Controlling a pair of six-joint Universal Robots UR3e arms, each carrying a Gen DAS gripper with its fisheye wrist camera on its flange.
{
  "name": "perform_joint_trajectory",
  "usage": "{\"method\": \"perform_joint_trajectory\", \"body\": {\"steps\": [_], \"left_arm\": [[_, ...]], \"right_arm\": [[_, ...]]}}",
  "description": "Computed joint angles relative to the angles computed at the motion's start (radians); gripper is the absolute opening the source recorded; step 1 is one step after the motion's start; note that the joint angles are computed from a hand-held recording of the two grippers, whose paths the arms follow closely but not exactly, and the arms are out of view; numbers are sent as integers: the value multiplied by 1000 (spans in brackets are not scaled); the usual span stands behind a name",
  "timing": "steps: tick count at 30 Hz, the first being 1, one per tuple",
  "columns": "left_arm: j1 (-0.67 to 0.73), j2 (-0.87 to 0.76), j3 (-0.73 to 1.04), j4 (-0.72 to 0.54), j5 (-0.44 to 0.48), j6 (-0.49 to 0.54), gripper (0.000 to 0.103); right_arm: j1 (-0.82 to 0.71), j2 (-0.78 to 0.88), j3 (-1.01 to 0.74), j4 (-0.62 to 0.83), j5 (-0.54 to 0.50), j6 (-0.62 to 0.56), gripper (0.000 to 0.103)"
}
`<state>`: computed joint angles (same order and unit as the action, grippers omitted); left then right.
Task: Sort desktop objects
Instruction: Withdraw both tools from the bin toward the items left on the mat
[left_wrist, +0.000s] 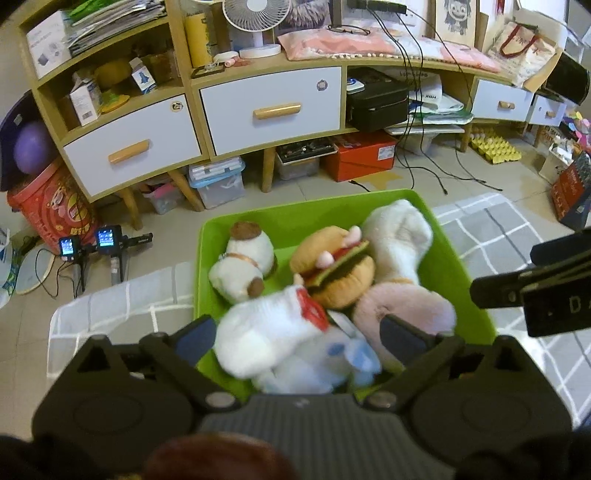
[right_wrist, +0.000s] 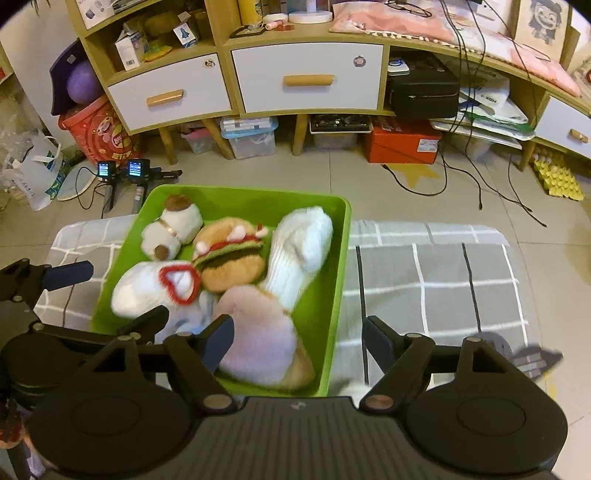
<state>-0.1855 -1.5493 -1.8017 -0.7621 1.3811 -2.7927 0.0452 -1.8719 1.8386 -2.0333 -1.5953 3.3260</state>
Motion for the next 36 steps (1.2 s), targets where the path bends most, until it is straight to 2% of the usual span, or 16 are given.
{"method": "perform_joint_trajectory", "body": {"steps": [5,11,13,18,23,29,32,36], "left_arm": [[17,158,-98,-52,-17,-32,102],[16,327,-203,-131,-16,-17,102],[24,394,-237,-175,-25,-14,102],[40,539,-283,-298,-42,20,102],[41,666,-300,-409,-46,48,102],[152,837,-305,-628,-154,139,102],[192,899,-332,-683,-179,182,102],[298,984,-350,-818,-220,269,102]], "right_arm": [[-4,-127,32,100,16,20,79],[5,-269,81,195,22,49,79],[-5,-320,99,229,37,51,79],[42,-408,121,294,0,82,80],[37,-500,128,378,22,96,80],[53,-579,167,419,31,117,82],[42,-633,219,423,58,117,84],[84,-645,274,408,33,145,84]]}}
